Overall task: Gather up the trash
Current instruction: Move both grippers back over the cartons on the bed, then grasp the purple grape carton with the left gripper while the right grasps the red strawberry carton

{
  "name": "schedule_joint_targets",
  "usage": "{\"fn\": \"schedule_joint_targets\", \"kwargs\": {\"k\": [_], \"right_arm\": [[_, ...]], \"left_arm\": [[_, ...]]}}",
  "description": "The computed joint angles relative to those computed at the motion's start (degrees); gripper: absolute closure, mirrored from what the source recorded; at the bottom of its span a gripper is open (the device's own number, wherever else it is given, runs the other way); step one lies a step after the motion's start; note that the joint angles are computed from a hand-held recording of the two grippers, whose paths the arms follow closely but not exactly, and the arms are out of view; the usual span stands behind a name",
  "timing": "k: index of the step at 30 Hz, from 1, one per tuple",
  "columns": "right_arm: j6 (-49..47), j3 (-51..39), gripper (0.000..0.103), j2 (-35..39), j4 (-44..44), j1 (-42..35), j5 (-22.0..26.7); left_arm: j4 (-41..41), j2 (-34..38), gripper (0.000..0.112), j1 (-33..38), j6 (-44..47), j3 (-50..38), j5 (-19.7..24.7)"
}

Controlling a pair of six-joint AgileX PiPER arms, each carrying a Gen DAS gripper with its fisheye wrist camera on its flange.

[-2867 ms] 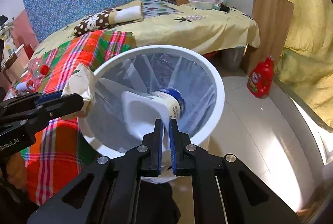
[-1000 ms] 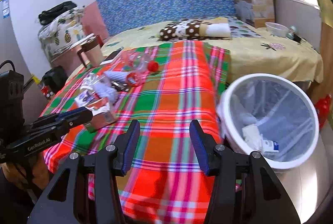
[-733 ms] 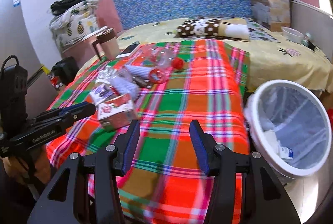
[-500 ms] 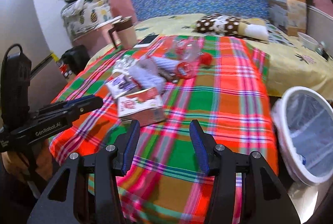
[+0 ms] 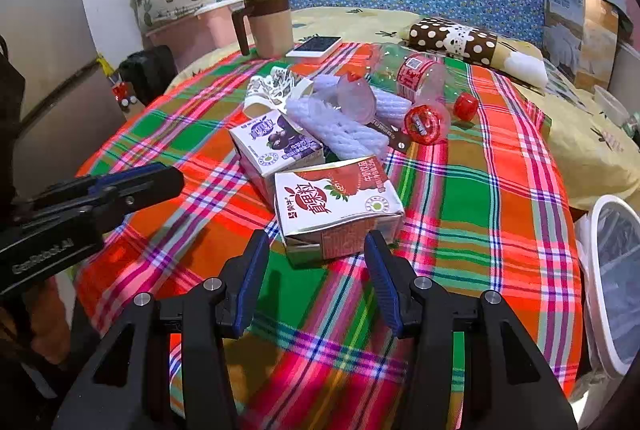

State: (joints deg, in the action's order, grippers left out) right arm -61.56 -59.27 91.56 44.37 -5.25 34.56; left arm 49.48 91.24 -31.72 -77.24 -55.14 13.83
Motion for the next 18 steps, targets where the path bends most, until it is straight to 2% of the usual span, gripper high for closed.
{"fn": "schedule_joint_targets", "kwargs": {"k": [4, 11, 15, 18], "right_arm": [[2.3, 0.1, 0.052, 0.1, -1.9, -1.3, -2.0], [9.8, -3.1, 0.052, 2.1, -6.6, -9.2, -3.9], [4.5, -3.0, 0.051, 0.5, 1.6, -11.7, 0.0], [0.2, -2.4, 0.039, -0.3, 6.2, -9.9, 2.2]], "left_arm": [[-1.9, 0.5, 0.09, 0.2, 1.9, -0.3, -0.4], [-8.0, 2.9, 0.09, 0.3, 8.3, -2.9, -1.5], [-14.2, 4.4, 0.09, 0.6, 14.0, -4.8, -2.0], [-17.6, 5.3, 0.079, 1.0, 16.8, -6.0, -2.2]]}}
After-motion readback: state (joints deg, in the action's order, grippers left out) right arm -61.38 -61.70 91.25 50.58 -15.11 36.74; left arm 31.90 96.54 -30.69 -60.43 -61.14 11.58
